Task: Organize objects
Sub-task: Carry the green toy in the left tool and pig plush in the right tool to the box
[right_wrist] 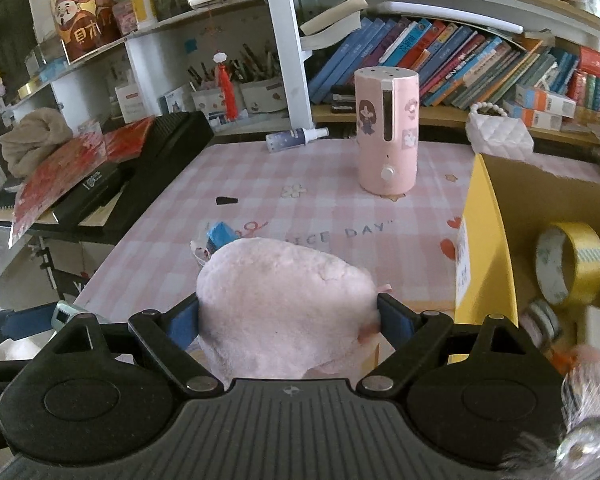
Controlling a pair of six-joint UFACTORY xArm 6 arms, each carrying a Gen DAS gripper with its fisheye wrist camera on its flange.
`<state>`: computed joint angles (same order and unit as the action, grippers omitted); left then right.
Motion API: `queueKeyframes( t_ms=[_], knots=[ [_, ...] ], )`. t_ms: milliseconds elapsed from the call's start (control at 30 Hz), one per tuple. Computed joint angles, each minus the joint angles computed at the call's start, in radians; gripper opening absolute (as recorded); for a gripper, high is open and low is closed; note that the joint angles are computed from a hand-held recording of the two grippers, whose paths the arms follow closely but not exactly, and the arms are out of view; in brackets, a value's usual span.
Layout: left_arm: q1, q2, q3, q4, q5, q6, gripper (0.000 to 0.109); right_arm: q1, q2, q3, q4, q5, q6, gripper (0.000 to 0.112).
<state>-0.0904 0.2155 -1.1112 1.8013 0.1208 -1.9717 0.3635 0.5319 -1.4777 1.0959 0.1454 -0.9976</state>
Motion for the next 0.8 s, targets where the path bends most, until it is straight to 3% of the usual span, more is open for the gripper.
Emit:
queueKeyframes(
  t_ms=[167,433,800],
  knots=[
    [-0.016,-0.069,0.066,0.138,-0.008,-0.115,0.069,0.024,-0.088,0.12,0.098,-0.05,-0.073,0.088],
    [-0.041,-0.16,0.158,0.254,-0.024,-0.217,0.069,0.053,-0.226,0.29,0.337,-0.119,-0.25,0.088],
    [-0.108,-0.221,0.221,0.396,-0.071,-0.324,0.069,0.058,-0.388,0.448,0.871,-0.186,-0.696,0.088]
  ],
)
